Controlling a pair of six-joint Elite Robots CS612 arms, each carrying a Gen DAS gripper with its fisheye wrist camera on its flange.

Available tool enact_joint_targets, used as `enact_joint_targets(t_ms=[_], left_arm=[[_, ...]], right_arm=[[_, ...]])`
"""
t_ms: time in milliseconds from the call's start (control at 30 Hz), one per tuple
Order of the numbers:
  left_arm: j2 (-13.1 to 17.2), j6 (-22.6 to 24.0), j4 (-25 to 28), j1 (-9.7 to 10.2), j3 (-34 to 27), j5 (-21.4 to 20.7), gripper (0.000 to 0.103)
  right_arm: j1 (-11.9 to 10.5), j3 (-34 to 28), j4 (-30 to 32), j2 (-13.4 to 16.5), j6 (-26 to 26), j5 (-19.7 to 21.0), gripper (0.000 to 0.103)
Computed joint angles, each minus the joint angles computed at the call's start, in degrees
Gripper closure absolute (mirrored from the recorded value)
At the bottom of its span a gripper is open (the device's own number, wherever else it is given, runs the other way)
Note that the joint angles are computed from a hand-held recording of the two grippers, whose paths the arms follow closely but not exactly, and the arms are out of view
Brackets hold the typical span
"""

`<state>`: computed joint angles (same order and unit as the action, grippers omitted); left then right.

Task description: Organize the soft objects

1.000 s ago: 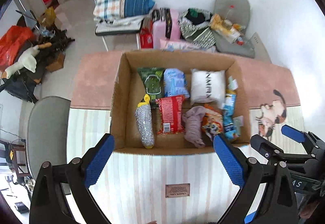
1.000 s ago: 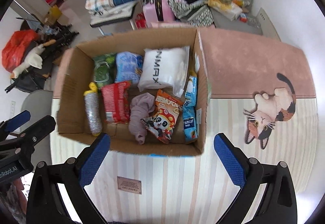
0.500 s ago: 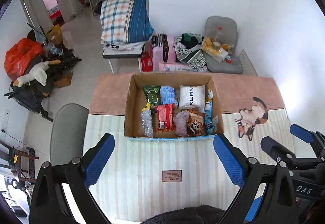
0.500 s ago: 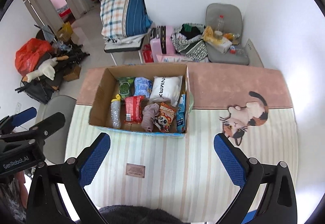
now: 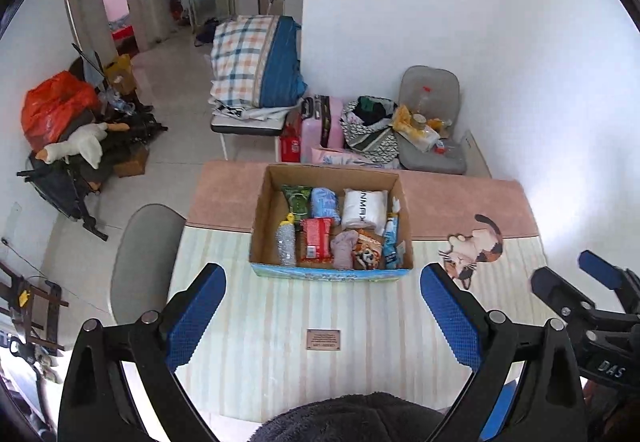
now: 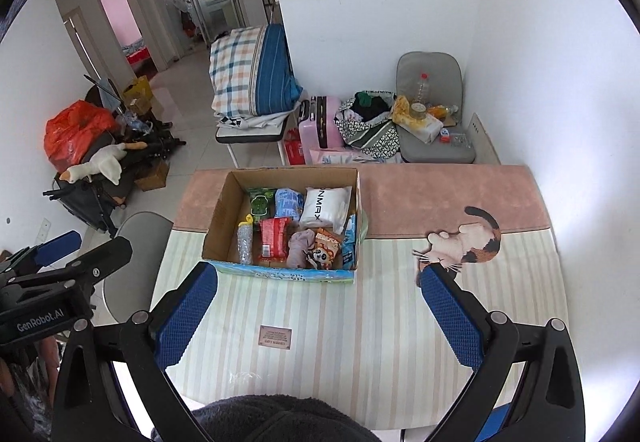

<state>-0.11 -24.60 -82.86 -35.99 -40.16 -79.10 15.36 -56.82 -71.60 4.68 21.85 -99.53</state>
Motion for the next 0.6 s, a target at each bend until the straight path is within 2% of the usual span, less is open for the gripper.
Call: enact_joint_targets(t_ms=[300,433,600], left_arm=[[0.48,-0.03,0.80,-0.64,-1.41,1.93,0.003],[0.62,0.39,0.42,-0.84,-1.57,3.46,0.003],[0.77,0.72,-0.33,-0.85,-1.75,4.41,0.003]], right_arm=[[0.60,-1.10,0.80,-0.38,-1.96,-1.35,0.000],[0.79,-0.06,-0.01,-0.65,-1.63,-4.05,0.000],[0.71,0.79,-0.71,-0.94,-0.80,-5.34,0.000]])
